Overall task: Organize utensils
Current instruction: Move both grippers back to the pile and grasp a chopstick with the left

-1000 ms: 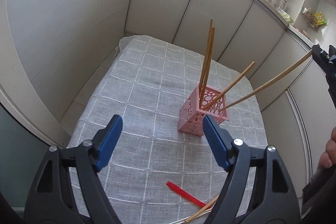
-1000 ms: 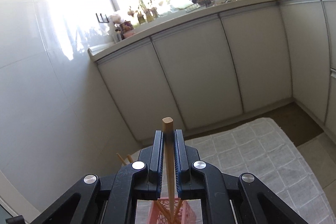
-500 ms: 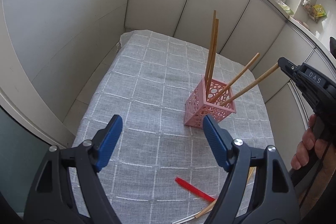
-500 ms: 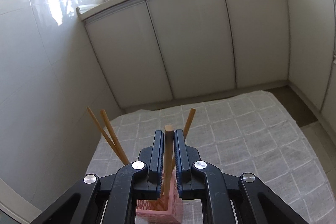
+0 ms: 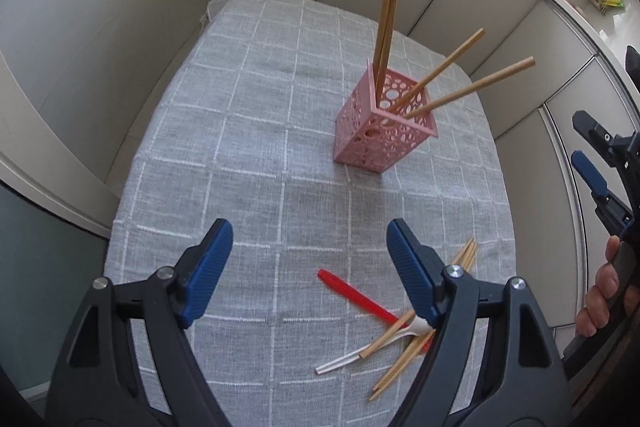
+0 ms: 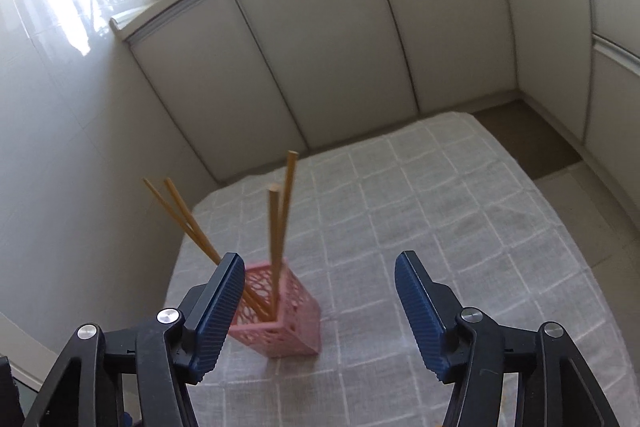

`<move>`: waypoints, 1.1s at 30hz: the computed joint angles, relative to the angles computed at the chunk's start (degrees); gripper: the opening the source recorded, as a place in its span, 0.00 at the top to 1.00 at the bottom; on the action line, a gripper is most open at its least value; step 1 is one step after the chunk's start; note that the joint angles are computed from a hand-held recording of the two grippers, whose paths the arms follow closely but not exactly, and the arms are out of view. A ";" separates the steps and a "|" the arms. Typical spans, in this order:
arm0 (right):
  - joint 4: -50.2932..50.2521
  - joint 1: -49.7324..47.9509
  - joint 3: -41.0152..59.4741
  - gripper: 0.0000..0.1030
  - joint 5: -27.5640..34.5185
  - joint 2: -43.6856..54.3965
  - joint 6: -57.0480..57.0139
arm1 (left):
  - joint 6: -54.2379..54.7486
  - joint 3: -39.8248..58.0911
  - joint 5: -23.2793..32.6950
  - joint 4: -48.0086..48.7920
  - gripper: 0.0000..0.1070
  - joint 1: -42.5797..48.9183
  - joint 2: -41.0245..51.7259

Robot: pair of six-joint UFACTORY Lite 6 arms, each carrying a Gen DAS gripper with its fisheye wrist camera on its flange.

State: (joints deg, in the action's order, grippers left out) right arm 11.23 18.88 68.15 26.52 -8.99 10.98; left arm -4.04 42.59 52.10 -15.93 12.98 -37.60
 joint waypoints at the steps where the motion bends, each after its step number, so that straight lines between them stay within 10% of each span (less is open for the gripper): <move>1: -0.07 -1.24 -0.50 0.32 1.75 -0.32 -0.24 | 0.47 -0.18 1.00 -0.78 0.26 0.01 0.10; 19: 8.02 -19.25 -14.61 0.26 19.23 -1.50 -15.63 | -16.43 -4.13 -2.75 6.37 0.27 -27.21 6.01; 33: 10.58 -32.17 -13.19 0.26 22.18 5.06 -29.56 | -12.85 12.92 -19.57 5.10 0.70 -41.67 37.39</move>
